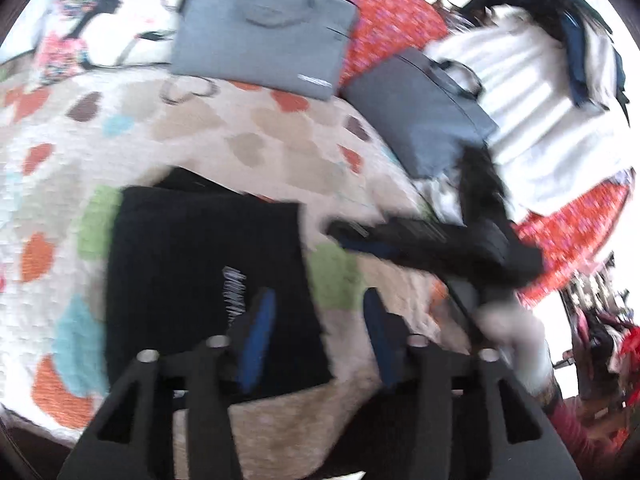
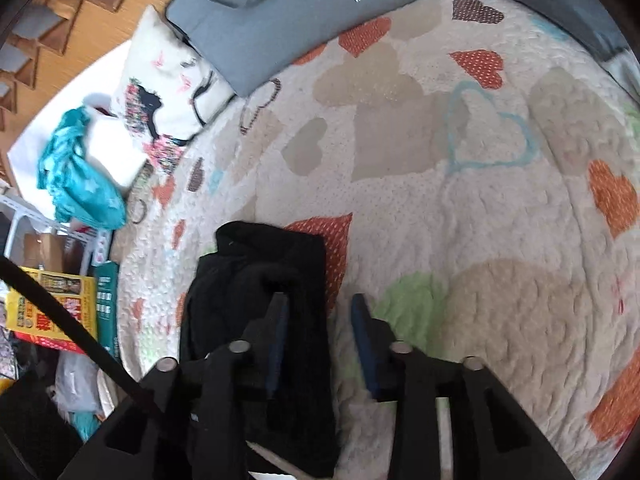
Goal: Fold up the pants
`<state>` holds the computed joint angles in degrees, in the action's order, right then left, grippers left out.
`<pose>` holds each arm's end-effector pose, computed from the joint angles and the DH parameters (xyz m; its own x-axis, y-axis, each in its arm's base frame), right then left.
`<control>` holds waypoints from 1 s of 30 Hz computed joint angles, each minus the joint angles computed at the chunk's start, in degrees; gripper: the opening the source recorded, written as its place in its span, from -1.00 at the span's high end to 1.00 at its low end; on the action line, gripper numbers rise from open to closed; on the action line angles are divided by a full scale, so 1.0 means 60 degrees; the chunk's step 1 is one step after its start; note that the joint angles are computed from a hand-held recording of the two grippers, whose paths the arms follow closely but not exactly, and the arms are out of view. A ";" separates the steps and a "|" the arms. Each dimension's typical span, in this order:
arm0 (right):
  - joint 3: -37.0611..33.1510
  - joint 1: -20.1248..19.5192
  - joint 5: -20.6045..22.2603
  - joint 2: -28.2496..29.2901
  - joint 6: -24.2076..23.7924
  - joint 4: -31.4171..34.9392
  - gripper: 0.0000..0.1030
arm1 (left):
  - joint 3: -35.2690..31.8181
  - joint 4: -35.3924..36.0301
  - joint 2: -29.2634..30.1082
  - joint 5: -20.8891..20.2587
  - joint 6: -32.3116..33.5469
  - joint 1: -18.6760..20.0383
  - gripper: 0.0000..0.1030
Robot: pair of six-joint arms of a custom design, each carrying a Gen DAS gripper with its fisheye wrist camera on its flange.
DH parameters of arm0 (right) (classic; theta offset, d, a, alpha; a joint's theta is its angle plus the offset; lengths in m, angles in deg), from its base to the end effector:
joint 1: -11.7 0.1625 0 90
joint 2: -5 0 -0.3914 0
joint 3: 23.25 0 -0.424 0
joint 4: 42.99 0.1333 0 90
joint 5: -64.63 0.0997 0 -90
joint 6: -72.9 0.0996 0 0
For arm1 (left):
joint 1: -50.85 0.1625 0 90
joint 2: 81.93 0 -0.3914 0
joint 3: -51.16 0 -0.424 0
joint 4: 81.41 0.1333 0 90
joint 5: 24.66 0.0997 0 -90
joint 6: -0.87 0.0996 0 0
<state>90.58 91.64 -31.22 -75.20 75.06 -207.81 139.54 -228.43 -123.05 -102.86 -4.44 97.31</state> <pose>0.0234 -0.5728 0.3045 -0.9621 0.2676 0.0518 0.1678 0.7314 -0.6610 -0.3690 -0.6114 0.0293 -0.7931 0.5803 -0.1850 0.6081 0.7714 -0.1874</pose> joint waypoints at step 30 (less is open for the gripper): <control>0.2053 0.0119 0.1061 0.0352 0.0293 -0.3339 0.45 | -0.5758 0.4913 0.3694 0.1098 0.2811 -0.0006 0.69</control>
<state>102.90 92.36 -24.85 -73.09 76.82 -227.84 104.99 -198.95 -100.89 -96.28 12.43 97.28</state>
